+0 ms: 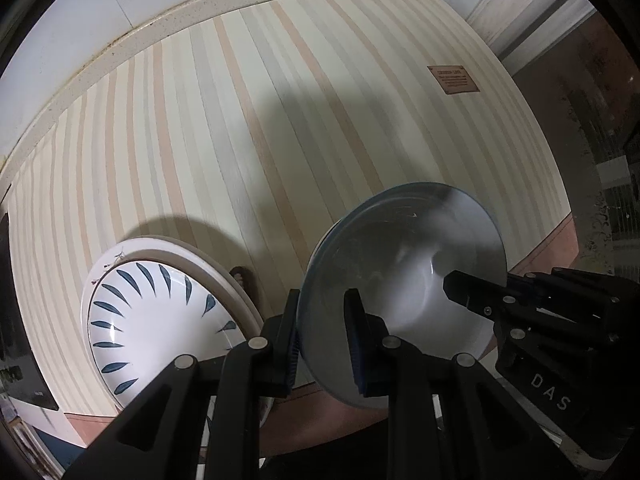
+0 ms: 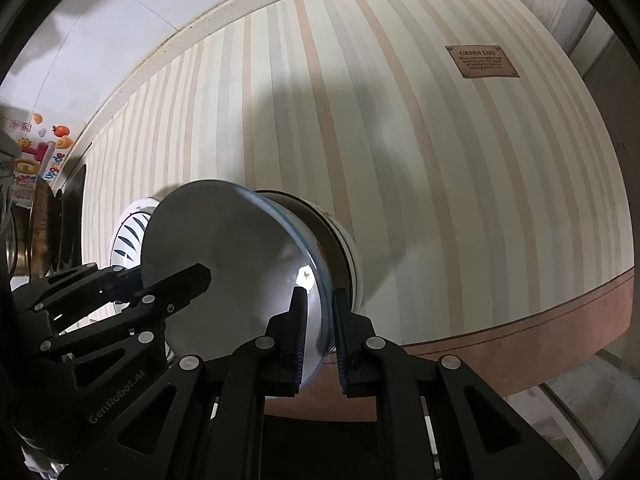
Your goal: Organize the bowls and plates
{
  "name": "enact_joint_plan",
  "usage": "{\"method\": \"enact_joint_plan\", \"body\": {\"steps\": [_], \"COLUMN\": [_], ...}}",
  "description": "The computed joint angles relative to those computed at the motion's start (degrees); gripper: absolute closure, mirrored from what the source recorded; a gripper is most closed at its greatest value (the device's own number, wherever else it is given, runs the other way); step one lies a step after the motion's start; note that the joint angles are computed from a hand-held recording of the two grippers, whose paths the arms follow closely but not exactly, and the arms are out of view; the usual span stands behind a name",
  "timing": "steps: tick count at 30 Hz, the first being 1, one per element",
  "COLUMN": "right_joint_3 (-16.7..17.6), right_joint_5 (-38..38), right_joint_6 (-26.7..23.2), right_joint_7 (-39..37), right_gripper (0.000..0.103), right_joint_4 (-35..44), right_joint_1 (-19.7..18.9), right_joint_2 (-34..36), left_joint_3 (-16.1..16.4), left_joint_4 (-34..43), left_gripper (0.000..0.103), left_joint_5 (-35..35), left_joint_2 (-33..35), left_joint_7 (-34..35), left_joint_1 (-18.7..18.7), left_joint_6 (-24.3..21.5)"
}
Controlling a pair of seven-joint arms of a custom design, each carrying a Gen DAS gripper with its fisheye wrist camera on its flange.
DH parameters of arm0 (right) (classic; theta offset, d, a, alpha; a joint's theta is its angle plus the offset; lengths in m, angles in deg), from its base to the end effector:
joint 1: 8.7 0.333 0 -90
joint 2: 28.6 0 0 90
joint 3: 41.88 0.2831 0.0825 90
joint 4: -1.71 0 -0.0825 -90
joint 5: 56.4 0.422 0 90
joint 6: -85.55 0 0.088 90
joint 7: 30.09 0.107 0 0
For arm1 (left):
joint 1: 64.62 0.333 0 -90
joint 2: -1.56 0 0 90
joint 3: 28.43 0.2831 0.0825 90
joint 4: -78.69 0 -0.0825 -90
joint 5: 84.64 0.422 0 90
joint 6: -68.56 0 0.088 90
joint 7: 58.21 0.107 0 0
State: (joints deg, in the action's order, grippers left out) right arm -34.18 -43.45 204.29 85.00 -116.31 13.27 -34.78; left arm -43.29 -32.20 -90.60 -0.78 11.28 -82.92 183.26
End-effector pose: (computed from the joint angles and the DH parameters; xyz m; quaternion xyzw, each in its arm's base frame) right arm 0.4931 0.2956 0.4478 -0.6966 0.7086 0.0722 0.0856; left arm 0.4952 -0.3326 0.4657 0.6382 -0.7669 0.0638 0.0244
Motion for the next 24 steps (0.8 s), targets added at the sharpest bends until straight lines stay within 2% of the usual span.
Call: {"method": "enact_joint_plan", "body": {"steps": [14,15,20,24], "right_joint_3": [-0.2,-0.2,0.0,1.1], "right_joint_5": [0.1,-0.2,-0.4,-4.0], "right_joint_6": [-0.1,-0.2,-0.1,0.1], "right_joint_7": [1.5,1.7,2.6,5.6], "right_gripper": [0.087,0.083,0.083,0.083], "right_joint_4": [0.5,0.4,-1.0,-3.0], "right_joint_1": [-0.4,-0.4,-0.4,-0.4], "right_joint_2": [-0.3,-0.5,-2.5,-6.8], "left_joint_3": [0.2,0.2,0.5,0.8], "left_joint_4": [-1.5,-1.7,-3.0,-5.0], "left_gripper": [0.085,0.085,0.085,0.085], "left_joint_5": [-0.6,-0.6,-0.8,-0.6], "left_joint_2": [-1.3,-1.7,-4.6,-9.3], "left_joint_7": [0.6,0.7,0.9,1.4], "left_joint_1": [0.1,0.1,-0.1,-0.5], "left_joint_6": [0.1,0.2,0.9,2.1]}}
